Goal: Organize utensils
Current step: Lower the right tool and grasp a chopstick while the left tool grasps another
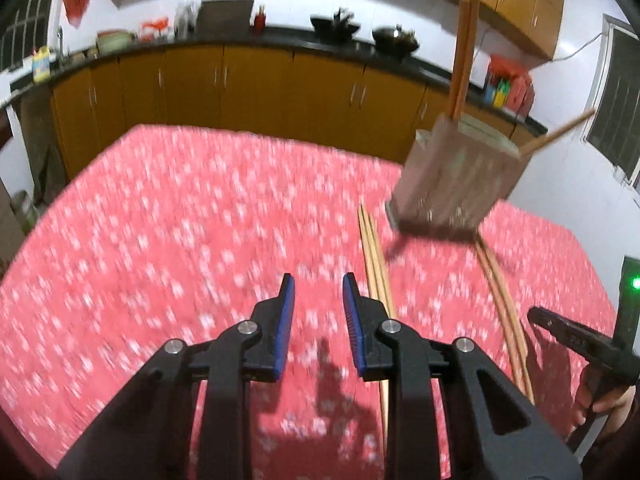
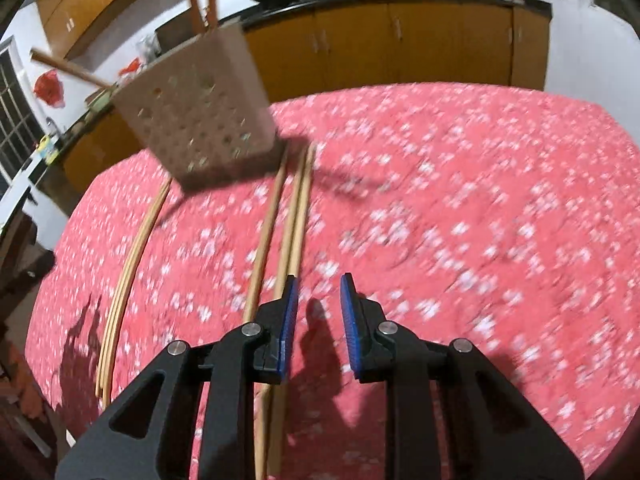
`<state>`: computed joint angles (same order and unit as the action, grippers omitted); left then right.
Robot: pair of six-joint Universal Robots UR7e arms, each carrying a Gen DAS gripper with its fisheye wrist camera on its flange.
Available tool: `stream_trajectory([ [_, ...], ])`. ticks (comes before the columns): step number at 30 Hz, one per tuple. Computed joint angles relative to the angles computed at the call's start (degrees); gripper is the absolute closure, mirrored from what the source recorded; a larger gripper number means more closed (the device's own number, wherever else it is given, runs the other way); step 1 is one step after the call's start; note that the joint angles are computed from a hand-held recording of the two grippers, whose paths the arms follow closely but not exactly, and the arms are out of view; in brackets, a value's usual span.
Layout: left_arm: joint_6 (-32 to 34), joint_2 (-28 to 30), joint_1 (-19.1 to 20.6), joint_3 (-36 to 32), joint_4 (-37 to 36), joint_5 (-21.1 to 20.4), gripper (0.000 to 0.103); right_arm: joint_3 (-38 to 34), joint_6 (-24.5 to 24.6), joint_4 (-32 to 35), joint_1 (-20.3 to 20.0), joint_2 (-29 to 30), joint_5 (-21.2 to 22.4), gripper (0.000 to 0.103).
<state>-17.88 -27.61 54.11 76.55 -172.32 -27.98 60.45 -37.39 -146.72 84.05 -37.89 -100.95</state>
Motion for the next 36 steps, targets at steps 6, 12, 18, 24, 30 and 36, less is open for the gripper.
stream_trajectory([
  [6, -2.96, 0.52, 0.0, 0.25, 3.54, -1.63, 0.077, 1.01, -1.46, -0.05, 0.23, 0.15, -1.14, 0.08],
  [12, -3.91, 0.94, 0.24, -0.52, 5.94, -3.65, 0.077, 2.3, -3.45, -1.91, 0.4, 0.06, -2.43, 0.081],
  [18, -4.46, 1.57, 0.77, -1.63, 7.99, -6.38, 0.078, 3.27, -7.97, -8.82, 1.01, 1.25, -5.99, 0.095],
  [24, -3.69, 1.8, 0.98, -1.93, 8.97, -8.35, 0.082, -0.12, -3.32, -8.82, 0.15, 2.48, -6.35, 0.096],
  [30, -4.03, 2.62, 1.21, -3.22, 12.6, -8.96, 0.087, 1.09, -4.9, -10.75, 0.11, 2.16, -6.43, 0.096],
  [36, -3.35, 4.23, 1.01, -5.31, 16.1, -6.86, 0.088, 1.54, -5.07, -10.47, 0.14, 1.66, -6.47, 0.095],
])
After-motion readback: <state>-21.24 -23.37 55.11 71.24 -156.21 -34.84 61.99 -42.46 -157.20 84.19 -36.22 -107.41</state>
